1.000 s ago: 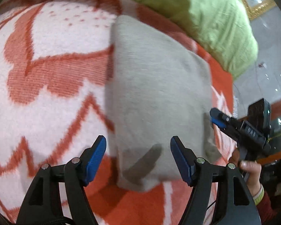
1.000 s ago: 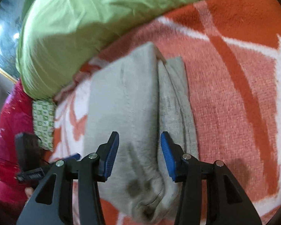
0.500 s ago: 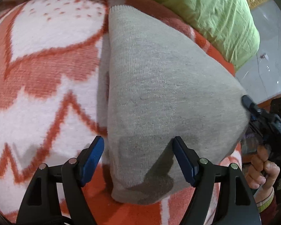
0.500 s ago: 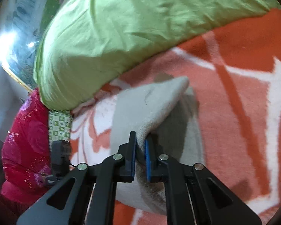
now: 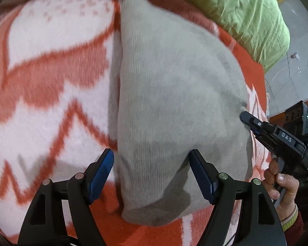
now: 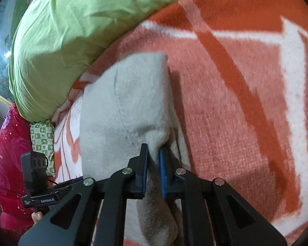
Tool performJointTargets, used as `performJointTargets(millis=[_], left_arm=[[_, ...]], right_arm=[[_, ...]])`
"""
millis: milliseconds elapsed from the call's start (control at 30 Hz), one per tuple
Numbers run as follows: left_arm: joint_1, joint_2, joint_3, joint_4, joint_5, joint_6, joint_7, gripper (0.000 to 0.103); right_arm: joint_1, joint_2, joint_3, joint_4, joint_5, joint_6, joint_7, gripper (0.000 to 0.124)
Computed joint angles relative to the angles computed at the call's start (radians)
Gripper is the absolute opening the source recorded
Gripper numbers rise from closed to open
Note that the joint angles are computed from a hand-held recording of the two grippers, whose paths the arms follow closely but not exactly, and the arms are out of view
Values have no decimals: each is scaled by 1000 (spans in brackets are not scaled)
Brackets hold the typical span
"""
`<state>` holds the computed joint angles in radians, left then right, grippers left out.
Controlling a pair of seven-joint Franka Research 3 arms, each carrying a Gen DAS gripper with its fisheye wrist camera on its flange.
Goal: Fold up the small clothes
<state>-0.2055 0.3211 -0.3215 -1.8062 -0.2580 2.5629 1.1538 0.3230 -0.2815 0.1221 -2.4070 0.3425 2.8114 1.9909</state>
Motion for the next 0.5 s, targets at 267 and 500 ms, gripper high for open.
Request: performJointTargets(millis=[267, 500], left_arm=[[11, 83, 22, 134, 29, -26, -37, 77], [-15, 196, 49, 298, 136, -103, -93, 81]], right_arm=[[-43, 110, 17, 96, -121, 69, 80, 59], [-62, 183, -9, 173, -176, 70, 128, 9]])
